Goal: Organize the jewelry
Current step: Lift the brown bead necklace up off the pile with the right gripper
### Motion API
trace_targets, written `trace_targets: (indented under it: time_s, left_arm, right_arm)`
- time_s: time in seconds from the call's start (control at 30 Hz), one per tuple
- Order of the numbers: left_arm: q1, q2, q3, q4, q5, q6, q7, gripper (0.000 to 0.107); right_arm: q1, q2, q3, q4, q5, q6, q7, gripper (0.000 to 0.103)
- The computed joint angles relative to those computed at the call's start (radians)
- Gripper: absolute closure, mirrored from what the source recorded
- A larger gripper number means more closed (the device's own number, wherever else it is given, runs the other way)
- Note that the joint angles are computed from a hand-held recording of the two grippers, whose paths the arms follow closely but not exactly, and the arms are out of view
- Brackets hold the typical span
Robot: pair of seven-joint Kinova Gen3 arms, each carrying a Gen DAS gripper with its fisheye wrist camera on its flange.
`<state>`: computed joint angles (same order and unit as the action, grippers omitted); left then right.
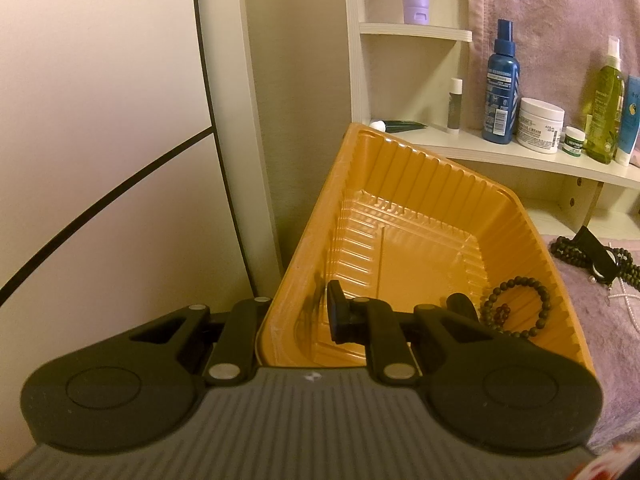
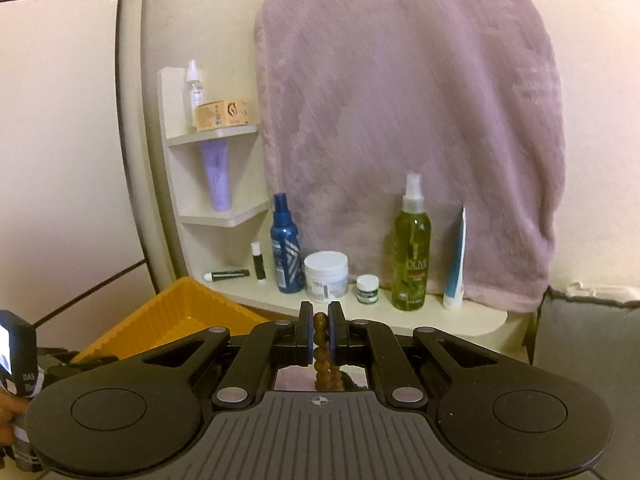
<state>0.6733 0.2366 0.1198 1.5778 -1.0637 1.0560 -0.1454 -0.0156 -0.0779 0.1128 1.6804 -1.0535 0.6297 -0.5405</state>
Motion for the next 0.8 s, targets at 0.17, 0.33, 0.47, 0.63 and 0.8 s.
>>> trace_targets:
  time_s: [0.17, 0.33, 0.47, 0.63, 0.8]
  left_arm:
    - [0.001, -0.001, 0.001, 0.0, -0.001, 0.0, 0.003, 0.093]
    - [0.001, -0.005, 0.003, 0.005, -0.004, -0.002, 0.006, 0.093]
    - [0.0, -0.005, 0.003, 0.005, -0.004, -0.003, 0.006, 0.093]
    - [0.0, -0.007, 0.005, 0.007, -0.004, -0.003, 0.008, 0.093]
    - [-0.004, -0.013, 0.007, 0.009, 0.0, -0.008, 0.005, 0.093]
  right_arm:
    - [-0.006, 0.001, -0.005, -0.024, -0.005, 0.018, -0.009, 0.096]
    - [-0.02, 0.011, -0.011, -0.05, -0.066, 0.05, 0.026, 0.096]
    - [-0.03, 0.029, -0.032, -0.078, -0.132, 0.079, 0.069, 0.096]
    - [-0.039, 0.066, -0.074, -0.119, -0.199, 0.109, 0.117, 0.096]
    - [-0.05, 0.112, -0.125, -0.154, -0.198, 0.102, 0.097, 0.096]
